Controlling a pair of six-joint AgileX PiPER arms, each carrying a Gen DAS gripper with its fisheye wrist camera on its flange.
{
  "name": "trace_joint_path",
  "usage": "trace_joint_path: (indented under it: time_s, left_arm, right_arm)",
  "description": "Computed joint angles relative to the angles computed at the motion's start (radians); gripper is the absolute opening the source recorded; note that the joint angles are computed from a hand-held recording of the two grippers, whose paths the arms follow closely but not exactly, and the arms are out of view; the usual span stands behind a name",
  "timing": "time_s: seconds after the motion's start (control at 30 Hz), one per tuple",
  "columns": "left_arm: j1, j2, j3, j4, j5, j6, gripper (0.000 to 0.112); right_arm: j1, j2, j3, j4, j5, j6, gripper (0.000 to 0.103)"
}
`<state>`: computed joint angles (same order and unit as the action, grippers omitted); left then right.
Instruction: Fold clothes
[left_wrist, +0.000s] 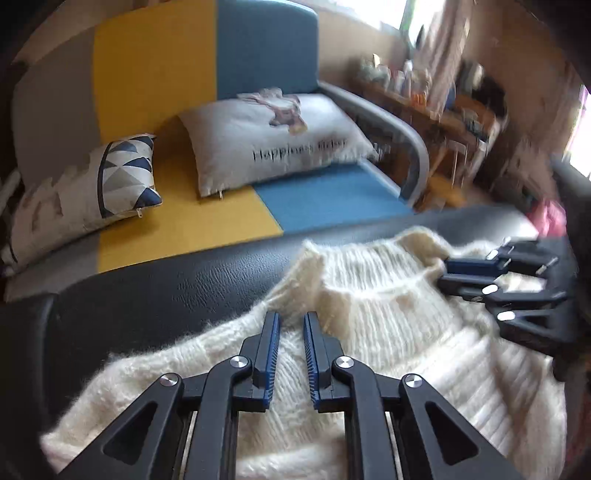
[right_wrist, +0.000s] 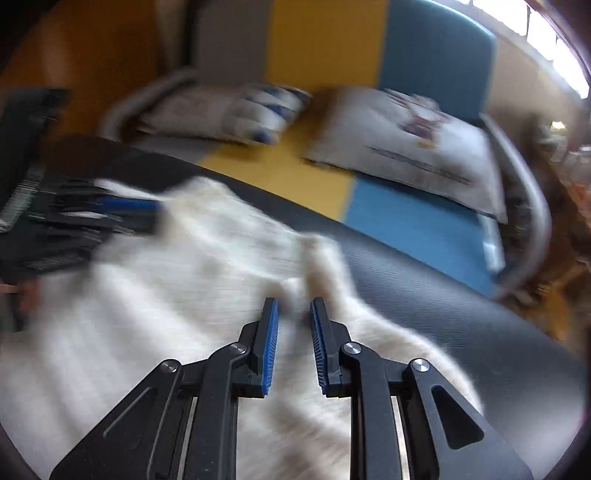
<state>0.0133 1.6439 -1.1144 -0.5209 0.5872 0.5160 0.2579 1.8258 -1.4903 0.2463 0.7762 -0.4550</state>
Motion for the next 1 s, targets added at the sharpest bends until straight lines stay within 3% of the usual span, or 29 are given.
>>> trace_joint_path:
  time_s: [0.13, 0.23, 0.4, 0.53, 0.73, 0.9, 1.0]
  left_arm:
    - [0.022, -0.016, 0.032, -0.071, -0.014, 0.032, 0.013]
    - [0.027, -0.076, 0.07, -0.075, -0.014, 0.03, 0.016]
    - [0.101, -0.262, 0.183, -0.163, 0.004, 0.155, 0.017]
    - [0.23, -0.41, 0.28, -0.252, 0.105, 0.243, 0.017]
    - [0.442, -0.595, 0.424, -0.259, 0.269, 0.319, 0.017]
    - [0.549, -0.753, 0.523, -0.205, 0.313, 0.369, 0.017]
    - [0.649, -0.794, 0.56, -0.214, 0.393, 0.424, 0.019]
  right_arm:
    - [-0.048, -0.008, 0.045, 0.1, -0.054, -0.005, 0.019]
    - [-0.056, -0.033, 0.042, 0.102, -0.014, -0.004, 0.022]
    - [-0.133, -0.181, 0.123, 0.176, 0.046, -0.077, 0.026]
    - [-0.255, -0.331, 0.252, 0.288, 0.112, -0.152, 0.027]
    - [-0.407, -0.486, 0.456, 0.349, 0.159, -0.178, 0.027]
    - [-0.386, -0.59, 0.59, 0.291, 0.086, -0.157, 0.027]
    - [-0.344, -0.612, 0.617, 0.247, 0.048, -0.108, 0.027]
